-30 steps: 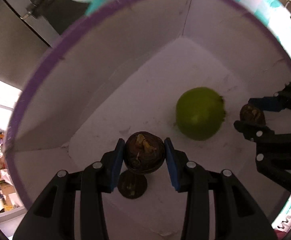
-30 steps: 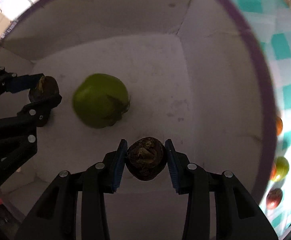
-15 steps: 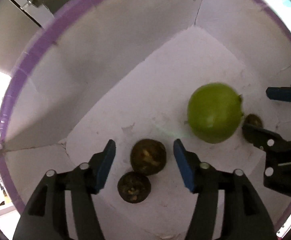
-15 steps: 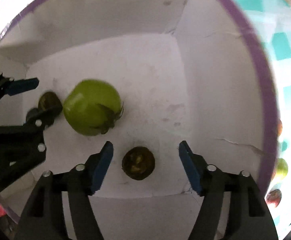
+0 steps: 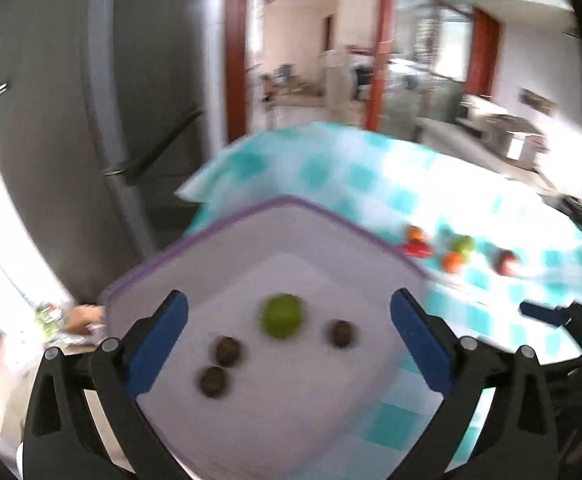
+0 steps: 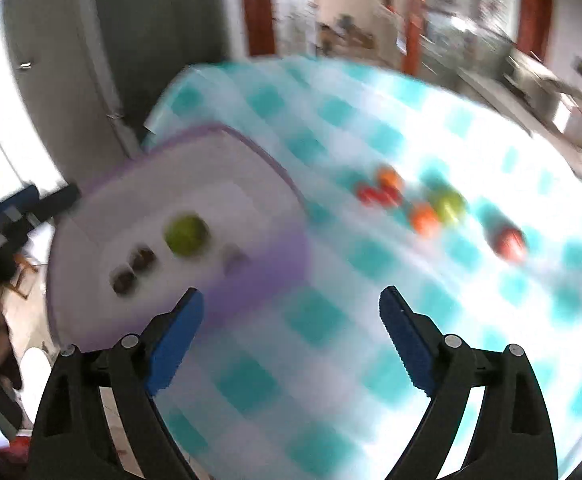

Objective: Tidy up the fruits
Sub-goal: 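Grasp the red apple with the right tool while the left tool grasps the orange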

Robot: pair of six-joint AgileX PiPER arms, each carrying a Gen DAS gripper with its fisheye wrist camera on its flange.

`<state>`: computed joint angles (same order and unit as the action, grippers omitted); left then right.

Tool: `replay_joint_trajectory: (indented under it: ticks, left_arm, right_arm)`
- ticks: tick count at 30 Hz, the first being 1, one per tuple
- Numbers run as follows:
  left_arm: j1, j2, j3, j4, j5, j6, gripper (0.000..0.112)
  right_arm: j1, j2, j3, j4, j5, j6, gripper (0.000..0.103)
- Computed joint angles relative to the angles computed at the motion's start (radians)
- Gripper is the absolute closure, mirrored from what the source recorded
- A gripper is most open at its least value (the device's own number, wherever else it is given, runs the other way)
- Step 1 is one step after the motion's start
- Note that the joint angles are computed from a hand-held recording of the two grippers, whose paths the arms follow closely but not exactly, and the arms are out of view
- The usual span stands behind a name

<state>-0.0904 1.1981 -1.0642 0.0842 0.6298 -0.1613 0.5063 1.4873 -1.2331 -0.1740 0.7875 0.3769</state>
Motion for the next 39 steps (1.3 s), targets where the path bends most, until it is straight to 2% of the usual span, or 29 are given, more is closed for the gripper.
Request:
replay_joint_trajectory:
  ticks: [3,6,9,12,14,17,21,25,31,34,37,39]
  left_arm:
    - [-0.222,-0.033,0.032,0.133,0.025,-0.166,0.011]
    - [-0.398,-0.019,0.031,0.131,0.051,-0.182,0.011]
    - [-0.508,0.073,0.043,0.084,0.019,-0.181,0.011]
    - [-0.593,0.204,0.006,0.121,0.014,-0.24,0.011]
    - [-0.575,0.309,-0.034,0.091,0.008,-0.202,0.011]
    - [-0.563,0.458,-0.132,0.065,0.039,-0.19,0.011]
    - [-0.55,0.652,-0.292,0.056,0.113,-0.212,0.011]
    - [-0.542,0.809,-0.46,0.089,0.164,-0.265,0.011]
    - [-0.517,0.999,-0.746,0.136,0.26,-0.325,0.011]
    - [-0.501,1.104,-0.926,0.139,0.318,-0.33,0.011]
    - [-0.484,1.218,-1.128,0.129,0.387,-0.322,0.011]
    - [-0.472,1.31,-1.292,0.117,0.439,-0.317,0.011]
  right_arm:
    - [-0.041,-0.118,0.186,-0.055,0.028,0.117,0.016]
    - [-0.15,-0.191,0.307,-0.056,0.013,0.144,0.016]
    - [-0.33,-0.198,0.379,0.005,-0.042,0.048,0.016]
    - [-0.438,-0.15,0.397,0.031,-0.095,-0.038,0.016]
    - [-0.505,-0.09,0.374,0.051,-0.123,-0.111,0.016]
    - [-0.591,0.044,0.294,0.084,-0.185,-0.23,0.016]
    - [-0.655,0.258,0.095,0.132,-0.241,-0.344,0.016]
    - [-0.664,0.452,-0.123,0.092,-0.3,-0.337,0.016]
    - [-0.673,0.718,-0.459,0.041,-0.266,-0.319,0.016]
    - [-0.683,0.81,-0.572,0.071,-0.228,-0.366,0.017]
    - [-0.681,0.831,-0.569,0.045,-0.279,-0.382,0.019]
    - [-0.679,0.828,-0.538,0.007,-0.332,-0.37,0.031]
